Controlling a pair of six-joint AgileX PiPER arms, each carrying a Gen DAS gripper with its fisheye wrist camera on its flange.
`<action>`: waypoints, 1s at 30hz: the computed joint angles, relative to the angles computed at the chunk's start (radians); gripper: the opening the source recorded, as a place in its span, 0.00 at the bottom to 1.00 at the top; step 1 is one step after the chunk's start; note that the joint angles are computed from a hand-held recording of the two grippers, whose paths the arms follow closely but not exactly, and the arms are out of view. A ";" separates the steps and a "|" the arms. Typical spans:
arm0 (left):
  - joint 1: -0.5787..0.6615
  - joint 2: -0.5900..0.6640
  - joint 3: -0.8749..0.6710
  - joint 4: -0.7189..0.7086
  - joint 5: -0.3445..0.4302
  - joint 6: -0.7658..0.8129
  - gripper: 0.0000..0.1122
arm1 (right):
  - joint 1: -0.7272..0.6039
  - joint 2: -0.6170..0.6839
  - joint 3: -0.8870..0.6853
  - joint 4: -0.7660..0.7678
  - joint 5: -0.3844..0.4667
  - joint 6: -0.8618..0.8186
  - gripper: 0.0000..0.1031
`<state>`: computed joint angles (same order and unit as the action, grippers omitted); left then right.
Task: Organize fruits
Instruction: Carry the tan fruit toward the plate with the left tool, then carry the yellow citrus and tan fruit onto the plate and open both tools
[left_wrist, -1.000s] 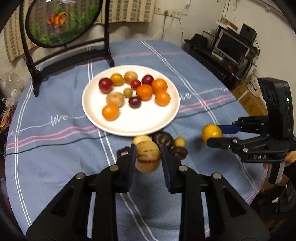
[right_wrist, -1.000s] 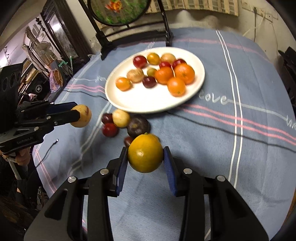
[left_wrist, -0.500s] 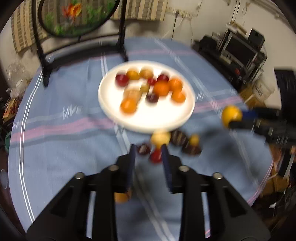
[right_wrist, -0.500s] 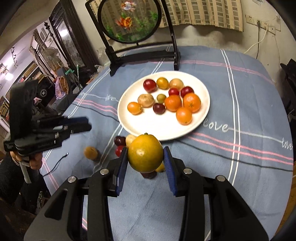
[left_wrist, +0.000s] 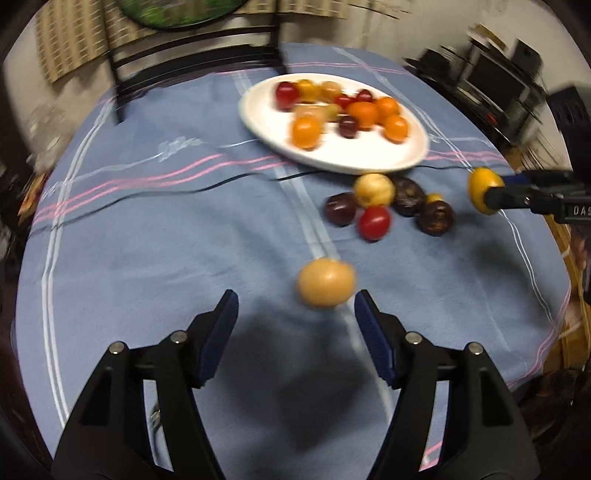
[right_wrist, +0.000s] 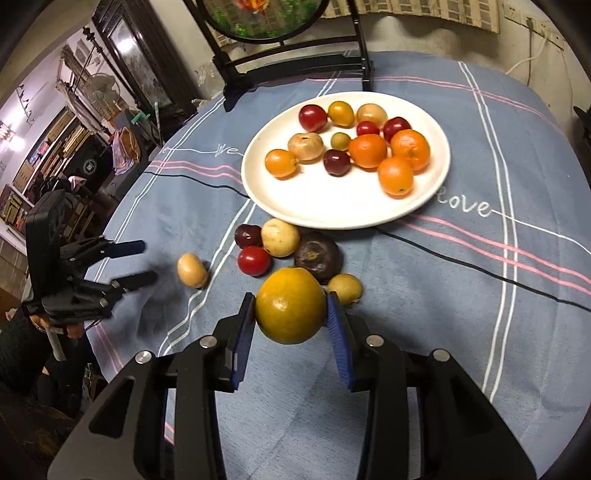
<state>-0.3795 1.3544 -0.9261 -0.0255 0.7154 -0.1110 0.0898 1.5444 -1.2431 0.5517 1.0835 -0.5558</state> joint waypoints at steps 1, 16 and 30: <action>-0.022 0.029 -0.017 0.011 -0.010 -0.009 0.60 | 0.006 0.000 -0.003 0.000 0.002 0.004 0.38; 0.035 0.082 -0.220 -0.090 0.096 0.041 0.38 | -0.030 -0.010 -0.025 0.013 -0.004 0.004 0.38; -0.046 0.413 -0.860 0.082 0.287 -0.128 0.38 | -0.031 0.153 -0.471 0.046 0.045 0.045 0.38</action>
<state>-0.4256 1.7678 -1.7860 0.0563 1.0024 -0.2390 0.0586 1.6977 -1.7137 0.5977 1.1290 -0.5109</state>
